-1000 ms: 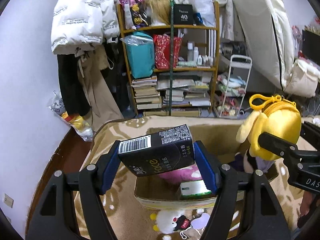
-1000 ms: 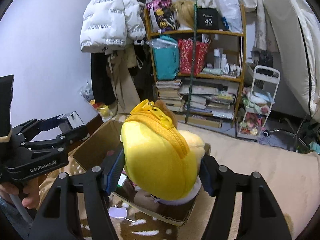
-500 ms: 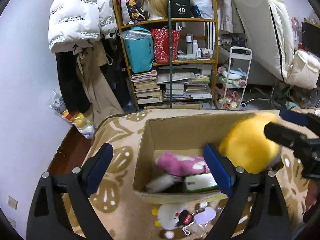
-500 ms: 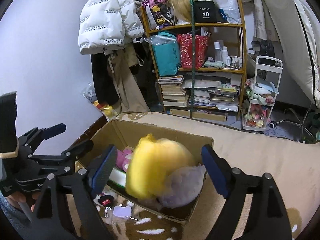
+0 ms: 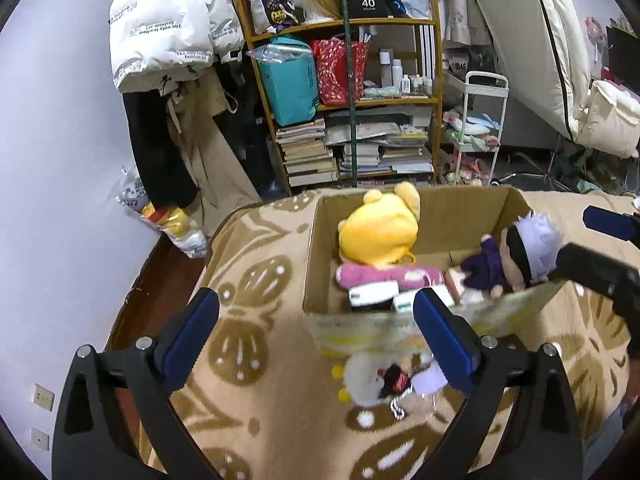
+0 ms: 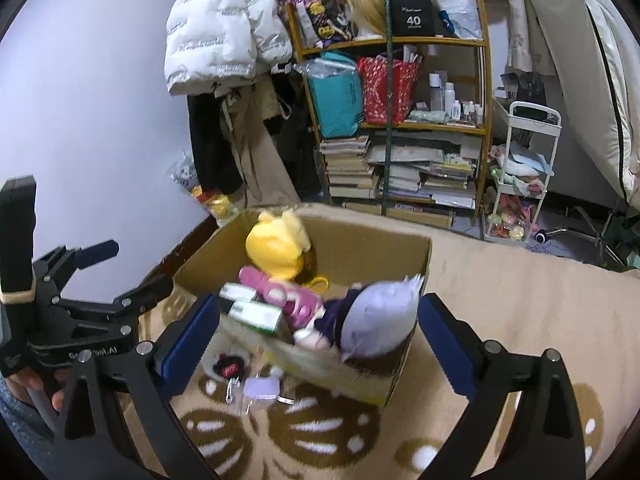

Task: Organize soft objects
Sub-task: 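Open the left tool into the box while the right tool drops the yellow pouch inside, then grasp the white fluffy plush with the left tool while the right tool grasps the clear bag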

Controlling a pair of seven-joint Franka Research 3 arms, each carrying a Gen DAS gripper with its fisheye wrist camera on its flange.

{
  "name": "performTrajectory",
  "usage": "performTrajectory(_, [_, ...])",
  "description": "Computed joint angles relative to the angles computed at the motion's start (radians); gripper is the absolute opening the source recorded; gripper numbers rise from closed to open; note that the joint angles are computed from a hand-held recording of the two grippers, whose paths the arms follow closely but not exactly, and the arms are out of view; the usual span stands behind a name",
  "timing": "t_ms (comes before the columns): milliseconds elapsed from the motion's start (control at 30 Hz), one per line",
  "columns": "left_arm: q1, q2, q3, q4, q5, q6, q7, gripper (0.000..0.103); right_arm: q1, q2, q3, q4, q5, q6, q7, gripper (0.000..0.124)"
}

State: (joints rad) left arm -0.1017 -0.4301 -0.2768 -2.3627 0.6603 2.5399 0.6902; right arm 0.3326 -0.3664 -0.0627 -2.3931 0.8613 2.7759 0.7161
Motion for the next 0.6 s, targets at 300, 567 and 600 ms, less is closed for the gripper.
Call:
performTrajectory(300, [-0.025,-0.053,0.021,-0.078,-0.071,-0.007,0.008,0.097,-0.011,-0.064,0.035,-0.093,-0.131,-0.054,0.108,0.103])
performTrajectory(567, [-0.027,-0.05,0.034,-0.121,-0.125,0.019,0.013,0.097,0.011,-0.039,0.062,-0.134,-0.217,-0.048,0.122,0.103])
performTrajectory(600, [-0.025,-0.046,0.034,-0.12,-0.128,0.019,0.015,0.097,0.014,-0.032,0.066,-0.138,-0.228,-0.046,0.119,0.103])
